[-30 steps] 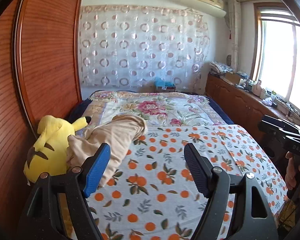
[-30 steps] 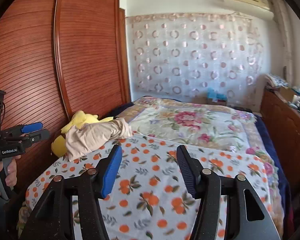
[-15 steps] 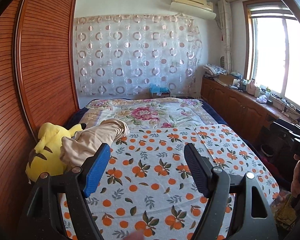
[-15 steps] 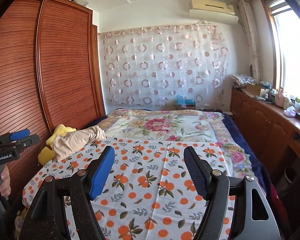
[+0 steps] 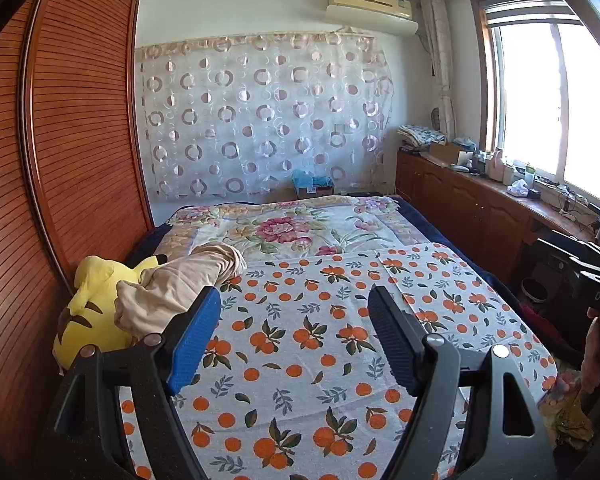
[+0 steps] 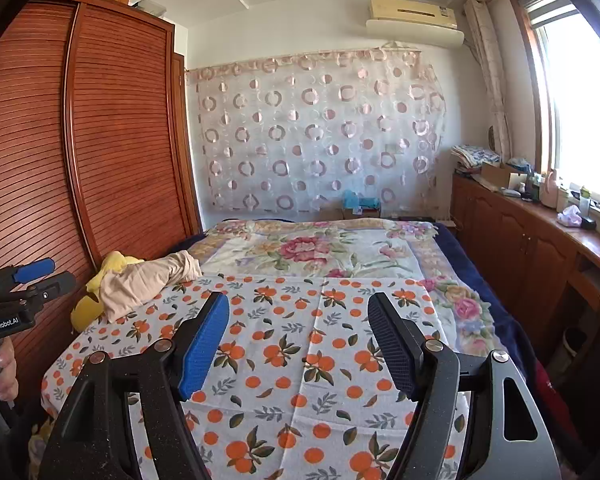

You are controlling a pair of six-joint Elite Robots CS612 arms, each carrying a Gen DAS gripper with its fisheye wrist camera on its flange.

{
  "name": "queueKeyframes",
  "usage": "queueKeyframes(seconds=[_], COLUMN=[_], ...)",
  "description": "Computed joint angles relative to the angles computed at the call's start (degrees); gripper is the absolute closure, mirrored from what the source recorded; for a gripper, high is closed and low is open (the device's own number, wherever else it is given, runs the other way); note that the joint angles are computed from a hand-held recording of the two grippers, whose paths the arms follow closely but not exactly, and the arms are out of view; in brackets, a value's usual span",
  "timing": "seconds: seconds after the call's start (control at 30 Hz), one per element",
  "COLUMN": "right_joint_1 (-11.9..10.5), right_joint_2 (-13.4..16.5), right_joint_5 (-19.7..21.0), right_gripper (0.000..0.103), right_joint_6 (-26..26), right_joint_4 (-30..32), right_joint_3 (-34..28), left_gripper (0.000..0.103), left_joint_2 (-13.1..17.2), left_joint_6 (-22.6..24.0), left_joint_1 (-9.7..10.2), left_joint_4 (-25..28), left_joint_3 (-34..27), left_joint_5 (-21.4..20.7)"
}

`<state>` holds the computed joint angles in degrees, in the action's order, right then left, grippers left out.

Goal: Fold small clothes

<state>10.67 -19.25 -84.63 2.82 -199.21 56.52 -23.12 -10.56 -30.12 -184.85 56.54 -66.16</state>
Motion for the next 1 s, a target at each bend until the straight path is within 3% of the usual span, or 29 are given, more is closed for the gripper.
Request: queueKeyframes(seconds=[1.0], right_joint_1=[-0.9], right_joint_2=[0.1], right_joint_5=[1.2], right_gripper=[0.029], right_joint_6=[-0.9], right_joint_4=[-0.8], right_joint_3=[0.1], left_gripper=[0.026], left_joint_2=[0.0], left_joint_6=[0.0], left_joint_1=[-0.25], left_joint_4=[-0.2], left_joint_3=[0.2], left_joint_5=[-0.2])
